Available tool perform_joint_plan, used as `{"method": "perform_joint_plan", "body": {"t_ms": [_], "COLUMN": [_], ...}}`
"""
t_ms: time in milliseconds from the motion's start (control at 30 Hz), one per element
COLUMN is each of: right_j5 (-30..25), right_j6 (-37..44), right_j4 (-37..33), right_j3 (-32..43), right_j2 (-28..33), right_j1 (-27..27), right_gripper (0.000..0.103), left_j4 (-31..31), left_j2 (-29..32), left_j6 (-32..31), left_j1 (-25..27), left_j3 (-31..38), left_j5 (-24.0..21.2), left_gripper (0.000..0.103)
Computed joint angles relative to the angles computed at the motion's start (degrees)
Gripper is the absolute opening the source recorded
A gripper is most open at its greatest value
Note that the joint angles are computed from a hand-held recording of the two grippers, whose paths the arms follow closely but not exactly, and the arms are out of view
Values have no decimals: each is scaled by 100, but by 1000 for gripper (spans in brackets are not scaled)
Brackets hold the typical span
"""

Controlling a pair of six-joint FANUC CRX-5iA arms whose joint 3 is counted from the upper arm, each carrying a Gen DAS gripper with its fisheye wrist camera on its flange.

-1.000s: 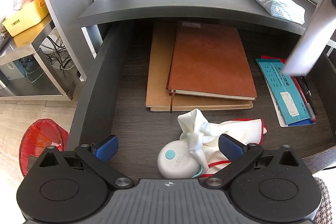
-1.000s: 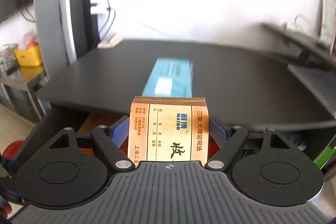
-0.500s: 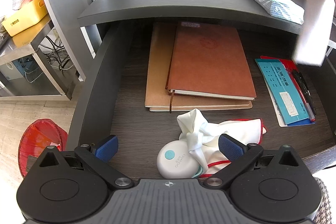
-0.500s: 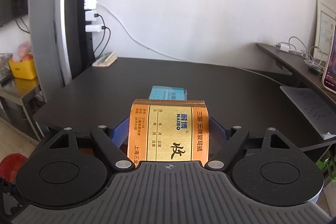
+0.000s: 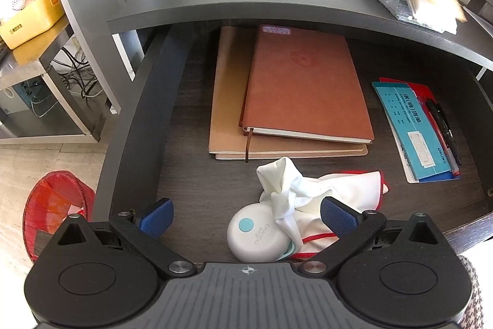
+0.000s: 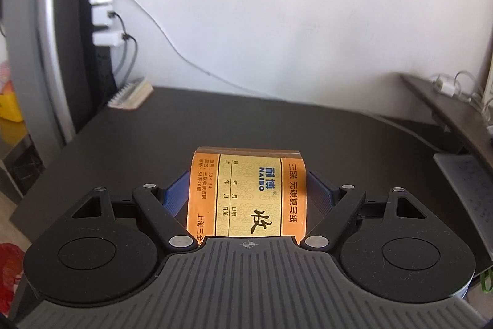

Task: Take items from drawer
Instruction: 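Lift the orange receipt book out and carry it above the chest top, then lower the orange receipt book onto the chest top and open the right gripper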

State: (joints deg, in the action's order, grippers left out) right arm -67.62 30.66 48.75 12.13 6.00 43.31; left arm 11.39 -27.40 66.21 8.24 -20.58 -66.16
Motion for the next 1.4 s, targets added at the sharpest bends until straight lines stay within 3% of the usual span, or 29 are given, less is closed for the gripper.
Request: {"method": "perform_joint_plan", "body": {"t_ms": [133,300,600,733,867,1100,1400], "right_j5": [-129,-33,-32,142,243,-483,-576], "right_j6": [381,562,397,-78,-377,127,23], "right_j4": [-622,-978,-1119,-1437,-2192,-1880,-1647], "right_j3": [561,636,23,-280,-213,5,23], "right_j2": [520,727,187,-252,-474,-122,-34], "right_j1": [-390,-580,-376,-389,-534,-178,-99], "right_gripper": [82,87,101,101,100,89,83], "left_j4": [-4,25,-21,-61,-53,-28,-8], "left_j2": [27,85,108,91,79,76,87], "left_j6": [0,-19,61,95,87,59,60], "left_j1": [-2,7,-61,-78,-71,-44,-59], "left_j3": [24,56,96,98,83,70,76], "left_j5": [-26,-81,-109,-114,-112,-110,-106], "left_gripper": [102,102,102,102,102,102,102]}}
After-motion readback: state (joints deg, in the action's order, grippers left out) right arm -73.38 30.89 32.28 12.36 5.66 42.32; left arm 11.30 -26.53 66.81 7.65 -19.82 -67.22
